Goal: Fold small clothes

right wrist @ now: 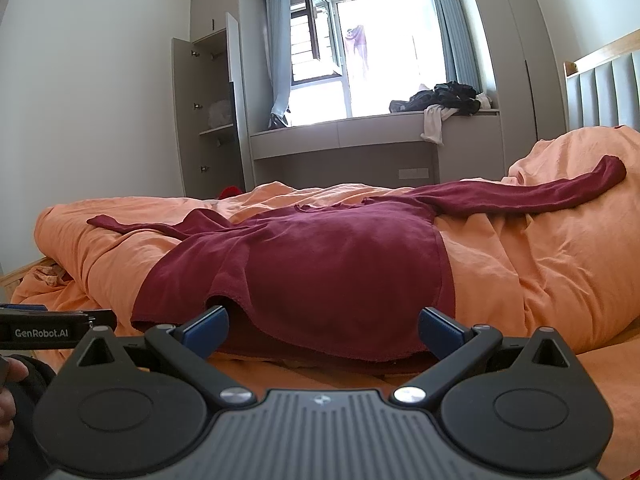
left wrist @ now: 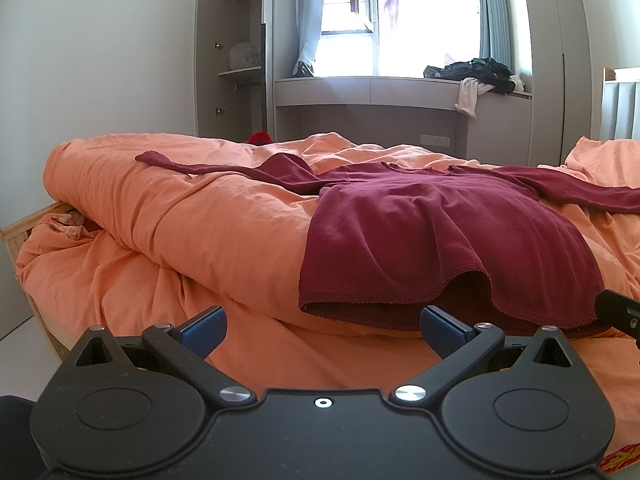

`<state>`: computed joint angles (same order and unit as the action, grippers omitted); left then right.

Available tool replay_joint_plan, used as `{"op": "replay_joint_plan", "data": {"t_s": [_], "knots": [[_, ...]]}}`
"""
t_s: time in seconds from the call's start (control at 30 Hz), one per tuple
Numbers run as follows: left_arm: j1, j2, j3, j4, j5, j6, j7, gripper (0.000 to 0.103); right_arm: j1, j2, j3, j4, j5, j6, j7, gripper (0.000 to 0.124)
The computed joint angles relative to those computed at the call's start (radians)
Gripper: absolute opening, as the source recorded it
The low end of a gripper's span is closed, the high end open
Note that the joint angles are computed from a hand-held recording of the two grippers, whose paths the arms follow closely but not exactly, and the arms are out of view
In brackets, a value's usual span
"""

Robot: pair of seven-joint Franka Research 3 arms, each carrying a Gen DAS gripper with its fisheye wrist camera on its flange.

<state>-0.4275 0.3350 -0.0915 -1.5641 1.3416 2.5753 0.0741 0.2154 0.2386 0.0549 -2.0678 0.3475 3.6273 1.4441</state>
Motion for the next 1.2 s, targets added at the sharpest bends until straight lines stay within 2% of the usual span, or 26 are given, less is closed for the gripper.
{"op": "replay_joint_plan", "data": {"t_s": [1.2], "knots": [[0.002, -0.001, 0.0, -0.002, 0.007, 0.004, -0.007, 0.103, -0.007, -0.001, 0.003, -0.003, -0.023, -0.005, 0.02, 0.103]]}}
